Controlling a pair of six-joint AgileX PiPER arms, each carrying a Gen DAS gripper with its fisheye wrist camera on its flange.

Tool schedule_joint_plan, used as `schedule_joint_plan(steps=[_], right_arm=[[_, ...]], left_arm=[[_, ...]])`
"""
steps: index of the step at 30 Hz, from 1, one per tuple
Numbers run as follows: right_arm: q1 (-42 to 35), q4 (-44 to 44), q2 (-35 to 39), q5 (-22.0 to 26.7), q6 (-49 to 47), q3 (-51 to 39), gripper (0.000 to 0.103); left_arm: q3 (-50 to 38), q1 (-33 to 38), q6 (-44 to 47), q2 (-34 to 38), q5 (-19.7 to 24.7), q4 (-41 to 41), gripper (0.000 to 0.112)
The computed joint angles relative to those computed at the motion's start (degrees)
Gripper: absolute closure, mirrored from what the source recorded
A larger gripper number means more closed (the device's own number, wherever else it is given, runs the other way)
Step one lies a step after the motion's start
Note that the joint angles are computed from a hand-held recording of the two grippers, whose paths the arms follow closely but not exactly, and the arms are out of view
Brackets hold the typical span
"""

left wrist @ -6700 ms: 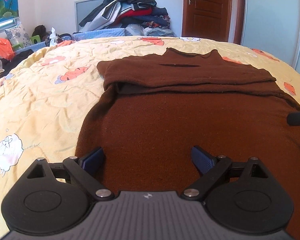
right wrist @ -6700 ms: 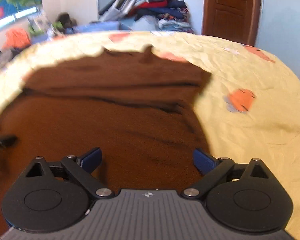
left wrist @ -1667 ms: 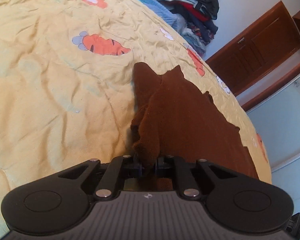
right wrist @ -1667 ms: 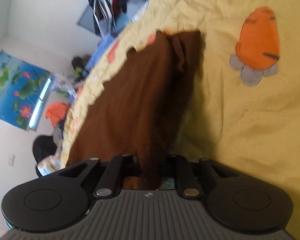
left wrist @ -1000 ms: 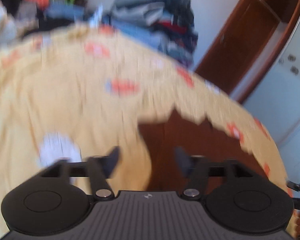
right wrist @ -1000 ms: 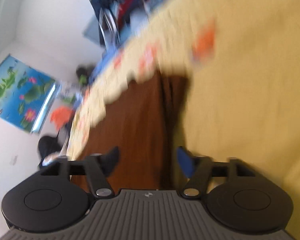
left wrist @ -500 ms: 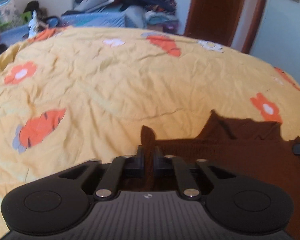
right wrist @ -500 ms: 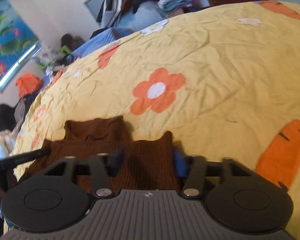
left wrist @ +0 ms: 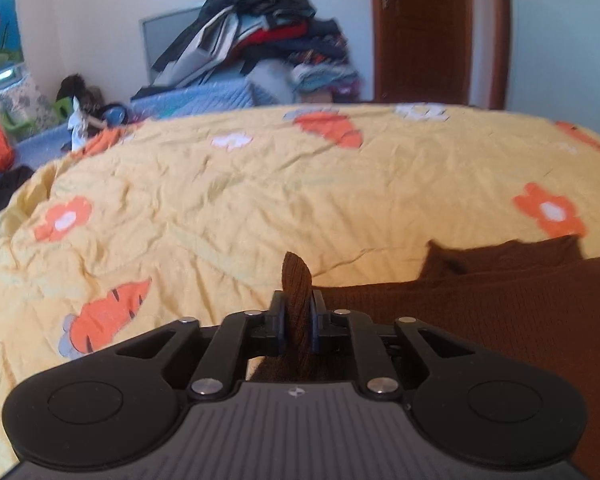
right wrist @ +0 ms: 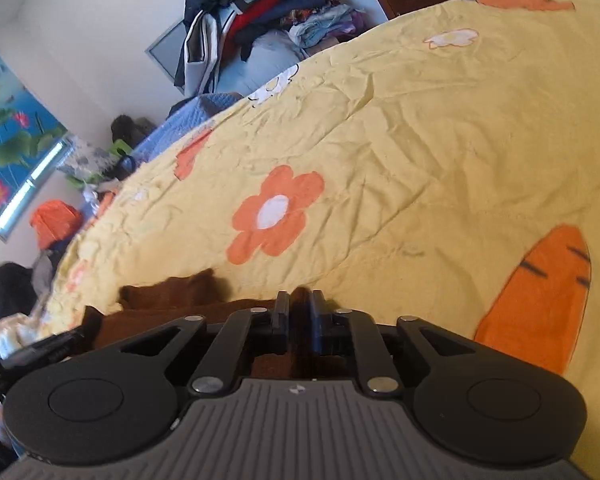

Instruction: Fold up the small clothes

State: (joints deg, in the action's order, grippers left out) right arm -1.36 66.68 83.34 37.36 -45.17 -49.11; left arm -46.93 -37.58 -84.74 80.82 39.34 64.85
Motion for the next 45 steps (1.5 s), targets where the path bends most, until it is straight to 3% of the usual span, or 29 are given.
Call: schedule_joint_plan(steps=[1,2,3,4,6,8,10,11,12,13,15,17,19,21,23,25,27,30,31,33,36,37,38,40,43,45], right_arm=[[-0.8,1.1,-1.3,1.5,-0.9,0.8,0.053],[-2.2,1.5,-2.3,3.4,-1.1,0.9,0.040],[-2.5,2.4,-2.4,3.8,-1.1,1.0,0.027],[-3.7,3.2,-2.5,5.0,-1.4,0.8,0.029],[-4.0,2.1,-0.5,6.6,0.5,-1.5,0.030],[-2.4,-0.7,2.2,7.1,3.3,-4.1,0.040],[0.7,-5.1,5.5,6.9,6.9,-6.8,0.055],[2.3,-5.0,5.7,5.4,6.3,-6.6,0.062],[3.2,-6.6,6.7,5.5,7.3,-7.7,0.087],[3.9,-8.2,7.4,5.6,8.9,-8.7,0.087],[4.9,-8.1,5.3,3.6,7.2,-8.5,0.088],[2.8,-2.6,1.9,4.5,2.1,-7.2,0.088],[1.2,-1.3,0.8,3.7,0.4,-6.7,0.088],[1.3,-5.9,3.5,2.6,4.8,-7.6,0.088],[2.1,-7.4,5.7,1.9,6.1,-6.8,0.087],[2.3,-4.8,3.9,0.8,4.7,-4.5,0.072],[2.4,-5.7,1.0,-0.1,7.0,-3.5,0.057],[4.3,-3.4,-6.7,-4.9,5.1,0.1,0.046],[5.4,-2.8,-7.2,-4.6,4.6,0.0,0.041],[11.6,-7.8,-6.5,-7.7,9.1,-1.7,0.032],[19.6,-19.6,-1.0,-13.7,17.1,-4.1,0.032],[20.4,-19.3,1.3,-15.4,15.4,-3.8,0.035],[21.4,-17.1,1.4,-19.3,11.5,-1.8,0.034],[21.1,-9.2,-0.3,-22.8,0.0,2.2,0.039],[18.1,1.9,-1.1,-20.8,-10.8,3.7,0.043],[21.6,-1.8,-0.4,-24.9,-9.6,3.3,0.036]], left_arm=[[0.4,-0.6,0.3,-1.5,0.3,0.3,0.084],[0.6,-0.5,0.8,-2.5,-0.1,0.2,0.060],[0.4,-0.2,0.9,-2.9,-0.6,0.2,0.047],[0.3,0.2,-0.6,-2.7,-0.6,1.2,0.031],[-1.3,2.0,-0.3,-1.0,-1.5,0.1,0.032],[-4.1,6.0,6.2,1.8,-5.9,-8.0,0.032],[-7.1,7.9,13.0,5.4,-6.5,-15.3,0.039],[-7.8,8.1,14.1,7.1,-6.6,-16.3,0.074],[-8.1,7.7,13.0,8.3,-6.2,-15.2,0.090],[-7.8,6.4,9.6,7.8,-4.2,-11.9,0.105],[-6.1,5.8,4.2,5.1,-5.0,-7.7,0.106],[-5.5,4.5,-1.0,4.3,-3.1,-2.0,0.106],[-7.3,5.3,1.8,7.0,-2.3,-3.9,0.106],[-8.4,5.5,2.6,10.6,-0.5,-5.2,0.106],[-6.6,4.3,0.0,9.3,0.2,-3.2,0.105],[-4.6,3.0,-1.1,5.3,0.6,-2.8,0.104],[-2.6,-0.5,-5.6,1.4,3.8,1.2,0.099],[-2.7,-4.1,-7.5,-0.4,3.8,2.4,0.077],[-4.1,-4.7,-5.7,0.9,3.2,1.1,0.063],[-7.3,-5.7,-3.0,6.0,2.5,-0.4,0.058],[-9.5,-4.4,-1.3,12.6,1.3,-2.6,0.056],[-7.6,-4.7,-5.3,12.2,1.2,1.1,0.046],[-5.9,-3.7,-7.9,11.6,-0.5,3.0,0.043],[-4.3,0.1,-9.3,10.1,-5.7,1.9,0.032],[-6.7,-1.7,-8.7,12.4,-1.8,1.9,0.031],[-7.5,-3.1,-7.4,12.1,1.2,0.4,0.031]])
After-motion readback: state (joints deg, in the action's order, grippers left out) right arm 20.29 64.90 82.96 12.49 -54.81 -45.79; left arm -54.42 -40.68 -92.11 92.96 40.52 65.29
